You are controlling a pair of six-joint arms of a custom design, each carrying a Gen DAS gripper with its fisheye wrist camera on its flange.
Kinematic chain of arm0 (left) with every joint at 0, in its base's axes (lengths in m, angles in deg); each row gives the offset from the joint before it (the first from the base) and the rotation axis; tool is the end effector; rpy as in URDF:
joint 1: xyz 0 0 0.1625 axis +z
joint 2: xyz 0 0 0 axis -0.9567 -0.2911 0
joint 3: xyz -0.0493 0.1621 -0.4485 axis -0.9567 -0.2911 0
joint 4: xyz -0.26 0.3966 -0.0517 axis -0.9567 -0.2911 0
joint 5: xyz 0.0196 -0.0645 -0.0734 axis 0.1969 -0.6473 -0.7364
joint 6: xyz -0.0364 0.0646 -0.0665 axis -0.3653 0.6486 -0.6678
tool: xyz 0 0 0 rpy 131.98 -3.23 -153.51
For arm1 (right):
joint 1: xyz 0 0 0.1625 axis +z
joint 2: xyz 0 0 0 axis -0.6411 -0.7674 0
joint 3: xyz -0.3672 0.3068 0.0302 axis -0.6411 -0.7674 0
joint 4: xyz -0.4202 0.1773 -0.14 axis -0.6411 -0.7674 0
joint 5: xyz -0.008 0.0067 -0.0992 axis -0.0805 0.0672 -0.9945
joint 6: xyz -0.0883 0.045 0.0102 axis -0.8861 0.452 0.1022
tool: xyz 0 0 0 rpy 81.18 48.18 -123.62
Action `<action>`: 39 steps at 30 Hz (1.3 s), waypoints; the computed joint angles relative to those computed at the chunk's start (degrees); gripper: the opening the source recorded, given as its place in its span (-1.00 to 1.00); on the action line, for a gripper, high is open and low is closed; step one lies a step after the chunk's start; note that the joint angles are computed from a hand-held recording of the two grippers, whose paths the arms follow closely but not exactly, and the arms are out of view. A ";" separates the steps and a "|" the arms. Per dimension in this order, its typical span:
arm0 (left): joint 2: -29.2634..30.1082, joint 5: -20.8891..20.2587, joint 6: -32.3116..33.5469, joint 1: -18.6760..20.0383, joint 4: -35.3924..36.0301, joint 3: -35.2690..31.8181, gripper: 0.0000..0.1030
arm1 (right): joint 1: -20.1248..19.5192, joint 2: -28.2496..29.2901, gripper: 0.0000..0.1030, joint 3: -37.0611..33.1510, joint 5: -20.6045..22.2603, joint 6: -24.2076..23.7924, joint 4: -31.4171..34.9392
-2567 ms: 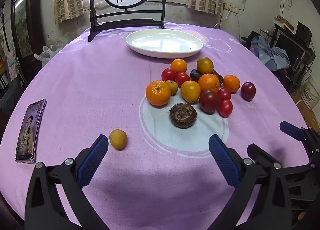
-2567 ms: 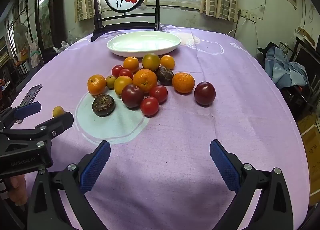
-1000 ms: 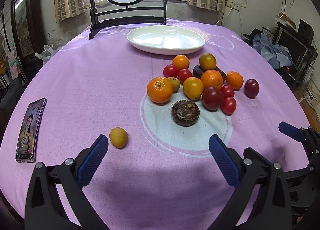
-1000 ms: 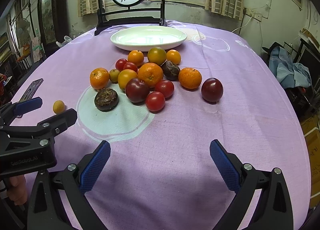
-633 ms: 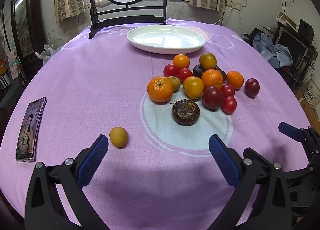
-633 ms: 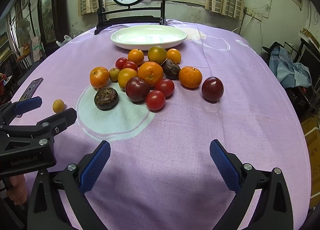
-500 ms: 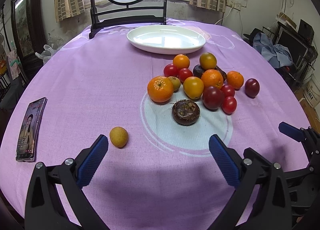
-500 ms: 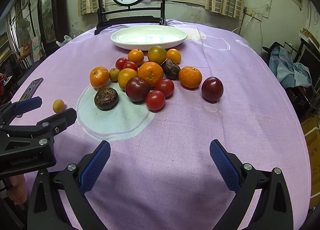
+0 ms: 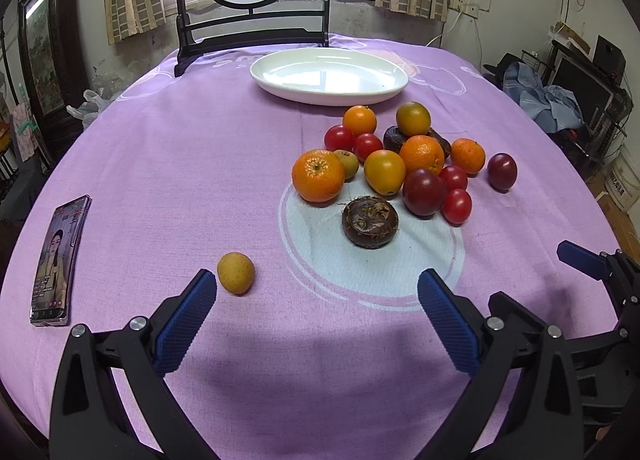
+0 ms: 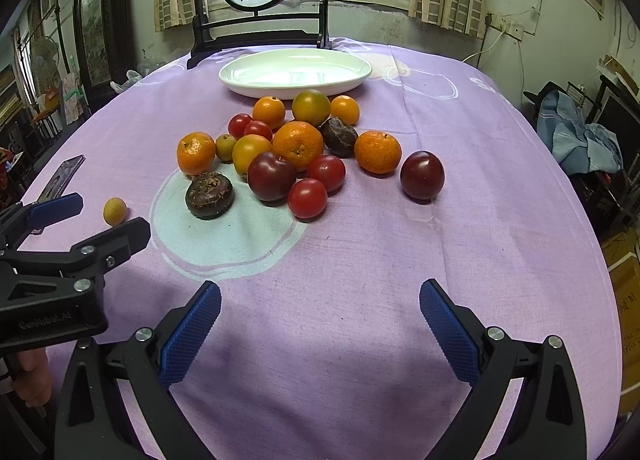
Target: Organize fruits
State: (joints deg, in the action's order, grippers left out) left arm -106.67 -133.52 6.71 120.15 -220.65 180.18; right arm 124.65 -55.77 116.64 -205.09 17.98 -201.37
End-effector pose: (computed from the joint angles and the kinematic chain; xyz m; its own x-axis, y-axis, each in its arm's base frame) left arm -0.2513 -0.5543 -0.0493 -0.6555 0.4631 -0.5966 0.6902 0.6880 -0.2242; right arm 0.0304 -0.4595 0.1658 -0.6700 0.2398 0.7026 -0.3170 0.7634 -0.5628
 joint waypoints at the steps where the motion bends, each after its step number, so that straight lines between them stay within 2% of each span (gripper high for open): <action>1: -0.40 -0.96 0.31 0.33 -0.71 0.34 0.91 | -0.10 -0.20 0.93 0.02 -0.05 0.07 0.20; 5: -0.47 0.38 3.04 1.01 -4.70 1.64 0.91 | -0.88 -0.82 0.93 0.79 0.93 0.55 -0.09; 10: -1.18 -0.62 1.95 2.64 0.48 0.45 0.91 | -2.63 -2.35 0.93 2.23 4.61 1.11 1.32; 15: -0.51 -2.73 1.06 3.18 6.80 -2.24 0.89 | -5.66 -5.14 0.93 3.57 10.15 2.45 3.66; 16: -0.10 -2.03 1.91 3.05 6.43 -2.40 0.85 | -6.21 -5.73 0.93 3.69 11.04 2.97 4.55; 18: 0.12 -1.08 2.87 3.19 6.83 -2.51 0.64 | -7.54 -7.51 0.93 4.01 13.90 4.41 7.60; 20: -0.17 -0.56 2.13 3.55 8.57 -2.81 0.55 | -8.33 -8.52 0.93 4.11 16.00 4.80 9.66; 21: -0.67 -1.04 1.45 4.09 9.57 -2.93 0.53 | -8.48 -8.68 0.93 4.06 16.42 4.87 10.39; 25: -1.40 -2.25 -0.34 5.78 11.68 -3.97 0.13 | -8.54 -8.81 0.93 3.95 17.59 4.47 11.80; 30: -1.29 -2.72 0.38 6.16 11.46 -4.52 0.11 | -8.29 -8.35 0.93 3.92 17.01 3.96 11.22; 31: -1.05 -2.74 1.04 6.33 10.67 -4.68 0.04 | -8.23 -8.28 0.93 3.94 16.77 3.99 11.12; 32: -0.61 -1.94 1.78 6.37 9.56 -4.78 -0.23 | -8.04 -8.08 0.93 3.84 16.31 4.01 10.98; 34: -0.23 -0.09 2.18 6.22 7.82 -4.56 -0.54 | -7.79 -7.74 0.93 3.59 15.32 3.98 10.86; 36: -0.99 -1.90 1.81 6.67 8.03 -4.17 -0.54 | -7.63 -7.54 0.93 3.51 14.76 4.15 10.65; 39: -1.09 -0.85 2.83 5.80 7.07 -3.17 -0.54 | -7.47 -7.48 0.93 3.36 13.88 4.37 10.61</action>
